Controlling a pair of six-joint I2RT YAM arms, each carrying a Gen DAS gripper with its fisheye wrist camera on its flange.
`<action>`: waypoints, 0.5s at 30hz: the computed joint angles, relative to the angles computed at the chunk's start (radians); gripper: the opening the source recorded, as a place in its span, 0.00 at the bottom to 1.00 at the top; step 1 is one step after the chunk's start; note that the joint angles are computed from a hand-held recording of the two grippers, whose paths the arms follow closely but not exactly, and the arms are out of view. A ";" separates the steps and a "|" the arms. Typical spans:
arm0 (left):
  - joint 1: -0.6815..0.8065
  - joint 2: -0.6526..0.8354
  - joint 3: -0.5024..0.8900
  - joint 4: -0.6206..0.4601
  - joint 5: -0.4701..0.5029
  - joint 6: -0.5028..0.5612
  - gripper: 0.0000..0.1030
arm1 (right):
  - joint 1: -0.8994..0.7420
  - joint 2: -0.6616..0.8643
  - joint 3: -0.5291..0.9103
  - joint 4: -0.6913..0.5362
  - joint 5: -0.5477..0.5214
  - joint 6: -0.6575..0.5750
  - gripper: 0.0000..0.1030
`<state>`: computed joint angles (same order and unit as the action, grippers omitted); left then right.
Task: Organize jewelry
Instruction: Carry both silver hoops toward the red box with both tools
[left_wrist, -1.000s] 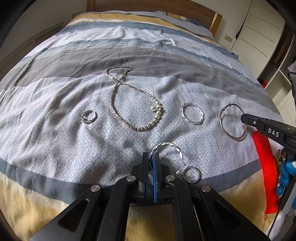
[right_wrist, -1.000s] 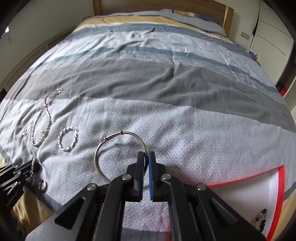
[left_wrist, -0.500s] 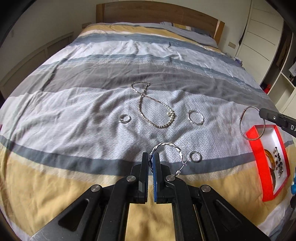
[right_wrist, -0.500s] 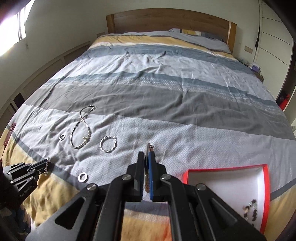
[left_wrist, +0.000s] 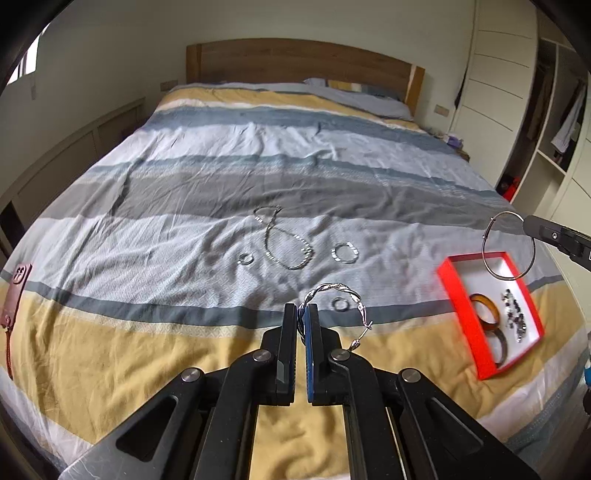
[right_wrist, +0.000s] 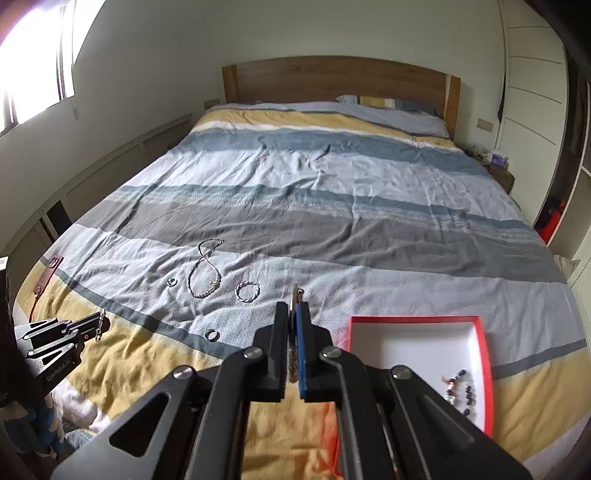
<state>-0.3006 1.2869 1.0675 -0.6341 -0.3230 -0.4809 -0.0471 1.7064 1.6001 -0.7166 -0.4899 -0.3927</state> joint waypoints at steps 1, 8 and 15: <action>-0.015 -0.003 0.008 -0.007 -0.008 -0.005 0.04 | -0.015 -0.014 -0.003 -0.007 -0.011 -0.007 0.03; -0.194 0.039 0.115 -0.065 -0.096 -0.067 0.04 | -0.165 -0.066 -0.001 -0.064 -0.101 -0.071 0.03; -0.333 0.191 0.256 -0.073 -0.129 -0.093 0.04 | -0.322 -0.008 0.060 -0.111 -0.182 -0.126 0.03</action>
